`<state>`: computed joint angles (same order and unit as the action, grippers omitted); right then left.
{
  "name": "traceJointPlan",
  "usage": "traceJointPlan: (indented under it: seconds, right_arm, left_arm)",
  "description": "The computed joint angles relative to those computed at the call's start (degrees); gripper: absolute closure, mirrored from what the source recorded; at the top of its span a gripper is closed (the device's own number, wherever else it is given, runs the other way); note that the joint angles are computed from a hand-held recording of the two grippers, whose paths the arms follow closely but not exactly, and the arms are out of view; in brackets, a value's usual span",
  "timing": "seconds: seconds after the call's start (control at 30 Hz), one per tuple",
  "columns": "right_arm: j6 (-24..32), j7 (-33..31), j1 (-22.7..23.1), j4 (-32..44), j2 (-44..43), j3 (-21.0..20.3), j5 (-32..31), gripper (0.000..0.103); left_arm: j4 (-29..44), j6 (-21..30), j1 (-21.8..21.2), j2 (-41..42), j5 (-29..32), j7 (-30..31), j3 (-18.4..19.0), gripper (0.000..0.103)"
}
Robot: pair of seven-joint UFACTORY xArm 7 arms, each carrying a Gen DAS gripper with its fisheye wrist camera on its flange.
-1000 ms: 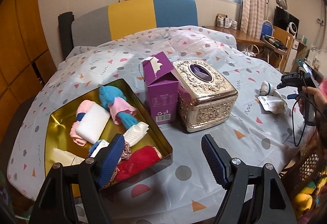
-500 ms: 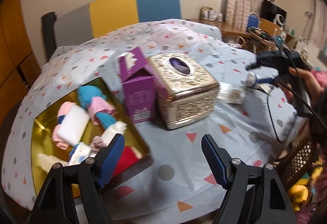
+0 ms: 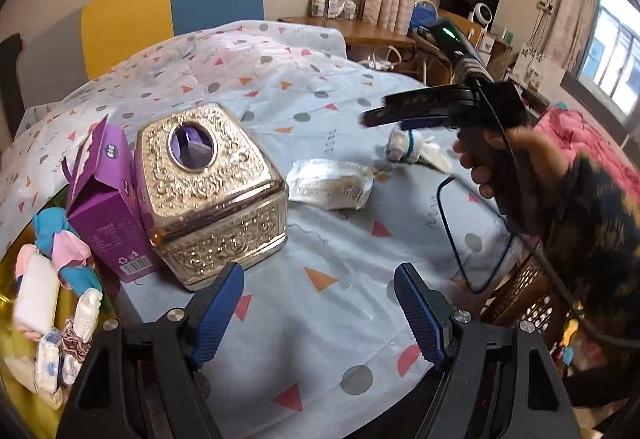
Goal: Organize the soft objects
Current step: 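Move both tools past the gold tissue box to the white packet and glove, then grasp the white wrapped packet with the left tool while the right tool grasps the knit glove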
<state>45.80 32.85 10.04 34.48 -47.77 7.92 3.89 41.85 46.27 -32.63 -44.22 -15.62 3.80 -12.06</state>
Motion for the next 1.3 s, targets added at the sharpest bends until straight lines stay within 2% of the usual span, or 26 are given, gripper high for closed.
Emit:
traceJointPlan:
  seconds: [0.07,0.2,0.27,0.3,0.37,0.43,0.57,0.6,0.67,0.73,0.87,0.93,1.0,1.1,1.13,1.2,1.3]
  right_arm:
    - [2.13,-8.82,4.78,4.81,6.82,-0.47,-0.87,0.033]
    - [6.07,-19.53,8.08,10.92,16.06,0.43,-1.72,0.033]
    - [7.88,-22.35,8.21,12.77,19.33,1.41,-2.68,0.032]
    - [8.78,-22.15,7.42,13.71,21.14,2.66,-4.64,0.032]
    - [8.12,-22.32,7.34,13.55,22.27,2.58,-4.28,0.032]
    - [8.32,-18.71,5.81,13.69,22.89,3.31,-5.29,0.033]
    - [9.10,-5.83,1.24,11.20,19.65,2.82,-4.53,0.035]
    - [7.33,-6.04,2.35,9.35,17.75,0.75,-2.42,0.034]
    - [1.78,-9.61,5.03,4.29,11.93,-4.40,5.91,0.034]
    - [-1.34,-10.15,4.32,1.81,7.39,-5.70,8.45,0.034]
    - [-6.86,-5.83,-1.37,-2.50,0.13,-5.51,8.12,0.033]
    - [-7.49,-1.29,-5.75,-4.06,-3.11,-4.33,6.32,0.033]
    - [-8.33,1.65,-7.78,-5.28,-5.68,-4.64,5.70,0.033]
    - [-11.62,5.83,-11.13,-8.04,-10.99,-5.23,4.88,0.033]
    - [-11.91,7.81,-13.20,-8.33,-11.60,-4.49,4.02,0.033]
    - [-10.13,10.27,-15.73,-8.08,-11.99,-3.47,1.91,0.033]
    - [-8.92,10.76,-14.79,-7.53,-11.12,-4.84,1.21,0.033]
  left_arm:
    - [-0.19,0.76,0.22,-0.05,-0.23,-0.65,0.23,0.025]
    - [-0.85,1.22,1.38,-0.89,0.61,-1.59,0.15,0.025]
    - [-0.90,1.12,1.34,-0.71,0.68,-1.36,0.35,0.025]
    - [-0.75,1.06,1.27,-0.51,0.72,-1.18,0.36,0.025]
    - [-0.40,0.72,1.15,0.13,0.75,-0.97,0.22,0.025]
    - [0.34,0.49,0.80,1.33,0.45,-0.85,0.05,0.025]
    - [2.61,-0.47,0.04,4.49,0.40,-0.36,-0.87,0.025]
    - [3.51,-0.66,-0.11,5.59,0.45,-0.29,-1.14,0.025]
    - [5.93,-1.28,-0.22,8.39,0.65,-0.47,-1.87,0.025]
    - [8.67,-1.72,0.17,11.44,1.26,-1.45,-2.80,0.025]
    - [15.45,-2.09,1.30,18.91,3.17,-5.30,-4.78,0.025]
    - [19.50,-1.26,1.98,23.42,4.89,-8.12,-5.85,0.025]
    - [23.70,0.10,1.91,28.26,5.37,-10.06,-5.97,0.025]
    - [29.24,1.32,2.38,34.86,10.04,-15.67,-7.14,0.025]
    - [31.03,2.22,2.28,36.95,11.93,-17.90,-7.39,0.025]
    - [34.88,3.71,1.48,41.65,12.04,-20.72,-6.90,0.025]
    - [38.61,4.68,0.09,46.55,12.95,-24.29,-5.94,0.025]
